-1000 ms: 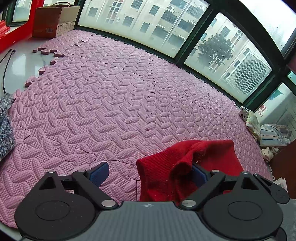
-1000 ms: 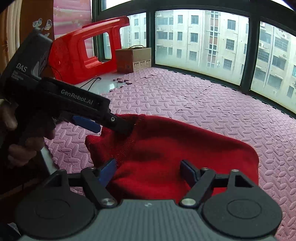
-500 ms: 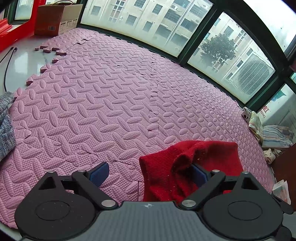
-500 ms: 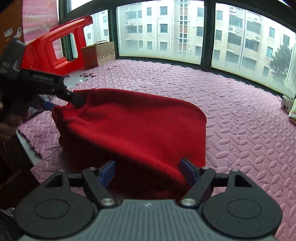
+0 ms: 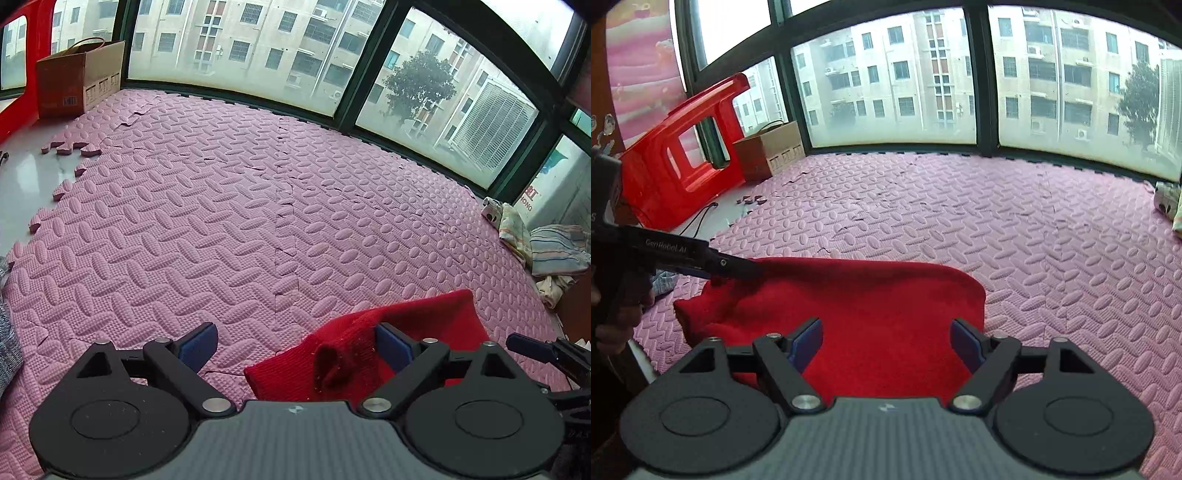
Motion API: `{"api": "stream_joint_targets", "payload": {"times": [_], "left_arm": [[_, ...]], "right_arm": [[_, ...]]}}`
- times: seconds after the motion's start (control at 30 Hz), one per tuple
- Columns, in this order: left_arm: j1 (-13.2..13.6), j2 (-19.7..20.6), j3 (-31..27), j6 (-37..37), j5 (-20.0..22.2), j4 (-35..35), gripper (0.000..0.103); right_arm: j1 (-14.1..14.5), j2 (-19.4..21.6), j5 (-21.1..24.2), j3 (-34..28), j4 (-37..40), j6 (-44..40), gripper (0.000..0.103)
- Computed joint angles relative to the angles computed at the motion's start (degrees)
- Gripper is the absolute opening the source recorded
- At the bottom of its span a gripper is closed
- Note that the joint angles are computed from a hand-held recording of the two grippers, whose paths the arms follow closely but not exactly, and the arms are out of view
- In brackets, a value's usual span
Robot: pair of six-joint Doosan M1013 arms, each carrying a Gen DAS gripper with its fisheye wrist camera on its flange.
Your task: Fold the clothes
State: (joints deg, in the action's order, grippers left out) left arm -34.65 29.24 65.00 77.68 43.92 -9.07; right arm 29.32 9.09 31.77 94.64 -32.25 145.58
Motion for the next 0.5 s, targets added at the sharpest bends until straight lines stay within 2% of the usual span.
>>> {"api": "stream_joint_targets", "payload": {"times": [0.07, 0.27, 0.37, 0.5], "left_arm": [[0.2, 0.1, 0.1, 0.2, 0.6, -1.0, 0.094], [0.7, -2.1, 2.9, 2.1, -0.1, -6.2, 0.095], [0.8, -2.9, 4.1, 2.0, 0.3, -8.0, 0.094], [1.1, -3.0, 5.0, 1.9, 1.9, -11.4, 0.092]], "right_arm": [[-0.7, 0.5, 0.0, -0.1, 2.8, 0.3, 0.078], [-1.6, -1.2, -2.0, 2.4, 1.4, 7.4, 0.078], [-2.8, -1.8, -2.1, 3.7, 4.6, 8.1, 0.078], [-4.3, -2.0, -5.6, 5.0, 11.7, 5.1, 0.077]]}}
